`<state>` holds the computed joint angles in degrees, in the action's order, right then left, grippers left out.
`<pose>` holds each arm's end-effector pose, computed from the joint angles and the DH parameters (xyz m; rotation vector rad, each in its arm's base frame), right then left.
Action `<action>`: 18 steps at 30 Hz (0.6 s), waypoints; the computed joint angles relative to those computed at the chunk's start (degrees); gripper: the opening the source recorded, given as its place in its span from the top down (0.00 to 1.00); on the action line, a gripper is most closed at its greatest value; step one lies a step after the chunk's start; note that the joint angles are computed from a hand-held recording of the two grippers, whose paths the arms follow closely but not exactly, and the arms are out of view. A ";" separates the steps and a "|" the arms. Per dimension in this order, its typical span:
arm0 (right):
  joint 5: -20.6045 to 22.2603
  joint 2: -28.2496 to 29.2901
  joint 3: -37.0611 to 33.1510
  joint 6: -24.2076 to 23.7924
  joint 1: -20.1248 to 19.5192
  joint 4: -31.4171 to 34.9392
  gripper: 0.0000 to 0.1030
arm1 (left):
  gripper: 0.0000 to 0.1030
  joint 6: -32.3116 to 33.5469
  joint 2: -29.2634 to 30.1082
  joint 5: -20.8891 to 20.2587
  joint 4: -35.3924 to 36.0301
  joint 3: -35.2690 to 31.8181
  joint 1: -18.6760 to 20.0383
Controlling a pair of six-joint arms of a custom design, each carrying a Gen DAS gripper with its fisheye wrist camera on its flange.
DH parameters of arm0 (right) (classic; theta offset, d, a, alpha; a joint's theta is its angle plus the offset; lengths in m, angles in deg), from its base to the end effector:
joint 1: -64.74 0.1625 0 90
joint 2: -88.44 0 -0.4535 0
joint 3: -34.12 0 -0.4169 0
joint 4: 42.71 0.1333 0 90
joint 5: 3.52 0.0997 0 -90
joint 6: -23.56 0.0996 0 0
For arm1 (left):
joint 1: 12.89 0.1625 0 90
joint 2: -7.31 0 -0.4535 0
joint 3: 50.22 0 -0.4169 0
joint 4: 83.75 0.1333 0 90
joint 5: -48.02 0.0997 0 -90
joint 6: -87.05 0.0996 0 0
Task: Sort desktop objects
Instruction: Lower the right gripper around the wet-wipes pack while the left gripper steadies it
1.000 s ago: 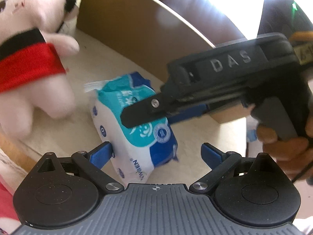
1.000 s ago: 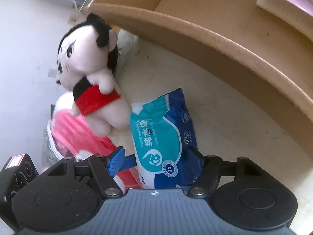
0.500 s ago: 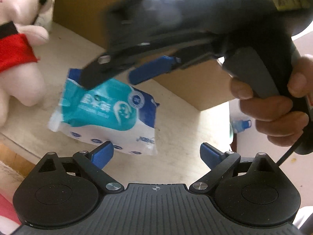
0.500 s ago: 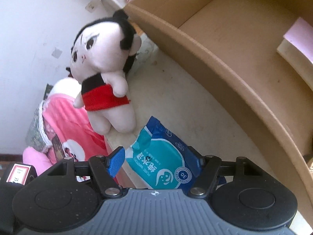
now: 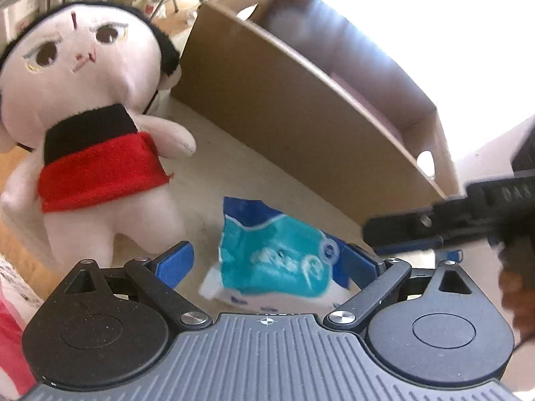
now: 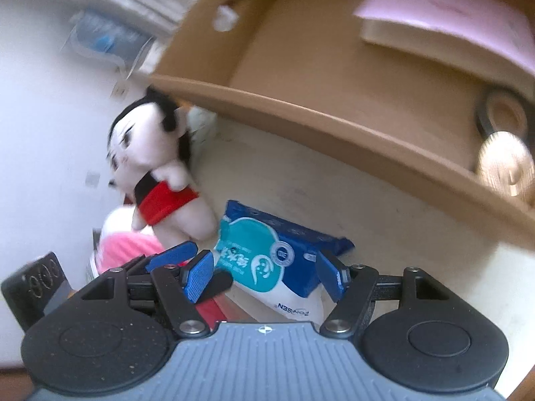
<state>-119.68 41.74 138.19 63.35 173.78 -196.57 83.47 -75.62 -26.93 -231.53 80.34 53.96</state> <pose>0.2949 -0.5805 0.0639 -0.5335 -2.7118 0.4518 -0.0313 -0.4781 0.2274 0.4606 2.8714 -0.3400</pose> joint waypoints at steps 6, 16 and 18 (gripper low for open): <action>2.12 -0.21 4.70 8.11 -2.35 -6.73 0.31 | 0.07 -1.81 3.70 -2.28 4.42 -4.04 3.20; 6.20 0.84 6.11 8.32 -4.70 -12.71 0.28 | 0.06 -3.35 2.82 -5.13 4.89 -2.52 3.39; 6.10 0.82 5.75 7.26 -4.52 -12.27 0.28 | 0.06 -4.00 2.09 -6.10 5.11 -1.93 3.36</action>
<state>-113.58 42.56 143.94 70.60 169.26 -208.84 79.47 -73.53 -33.03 -226.42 78.40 57.32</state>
